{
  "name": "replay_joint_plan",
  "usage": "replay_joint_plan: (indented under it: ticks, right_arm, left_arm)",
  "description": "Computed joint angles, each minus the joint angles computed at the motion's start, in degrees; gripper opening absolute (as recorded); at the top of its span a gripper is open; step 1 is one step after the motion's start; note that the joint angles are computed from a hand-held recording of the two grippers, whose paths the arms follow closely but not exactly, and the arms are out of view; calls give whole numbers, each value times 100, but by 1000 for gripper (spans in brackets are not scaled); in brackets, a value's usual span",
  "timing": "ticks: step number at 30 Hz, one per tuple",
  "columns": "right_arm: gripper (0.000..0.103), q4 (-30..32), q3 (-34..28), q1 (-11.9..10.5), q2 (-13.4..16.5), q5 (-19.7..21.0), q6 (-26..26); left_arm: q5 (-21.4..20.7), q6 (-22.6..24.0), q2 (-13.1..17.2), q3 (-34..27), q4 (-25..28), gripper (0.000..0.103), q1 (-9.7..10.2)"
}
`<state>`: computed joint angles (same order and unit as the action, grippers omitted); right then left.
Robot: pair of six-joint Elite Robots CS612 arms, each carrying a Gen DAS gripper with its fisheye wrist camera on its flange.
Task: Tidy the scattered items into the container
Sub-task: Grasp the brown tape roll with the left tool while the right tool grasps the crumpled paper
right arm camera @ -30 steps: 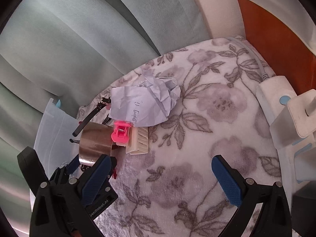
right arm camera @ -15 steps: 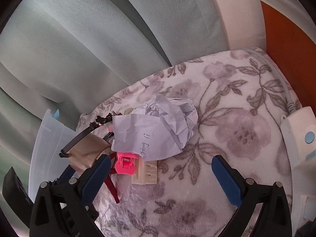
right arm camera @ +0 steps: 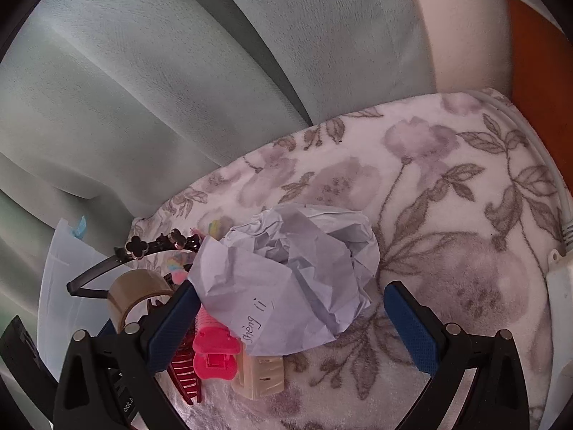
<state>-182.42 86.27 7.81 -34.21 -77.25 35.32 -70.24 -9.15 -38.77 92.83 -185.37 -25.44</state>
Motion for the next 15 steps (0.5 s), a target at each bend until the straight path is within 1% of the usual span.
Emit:
replay_joint_plan:
  ticks: [1, 2, 4, 7, 9, 11, 12, 14, 15]
  right_arm:
    - [103, 15, -25, 3, 17, -9, 7]
    - [103, 32, -59, 7, 39, -29, 3]
    - [103, 55, -75, 13, 44, -57, -25]
    - [103, 39, -102, 10, 65, -50, -7]
    - [101, 26, -103, 2, 66, -29, 47]
    - [92, -17, -107, -21, 80, 57, 140]
    - [90, -44, -105, -38, 86, 141, 187]
    - [79, -107, -114, -71, 108, 334, 278]
    - [78, -134, -113, -79, 109, 391, 312]
  left_arm:
    - [79, -12, 7, -2, -57, 62, -16]
    - [176, -16, 6, -18, -64, 56, -44]
    - [349, -13, 31, -48, -99, 55, -63]
    - [464, -190, 63, -116, -80, 53, -54]
    - [541, -205, 109, -173, -95, 52, -55]
    - [605, -157, 135, -224, -69, 51, -62]
    - [634, -143, 145, -242, -68, 50, -65]
    - [662, -119, 157, -263, -89, 50, -69]
    - [680, -104, 160, -267, -117, 50, -71]
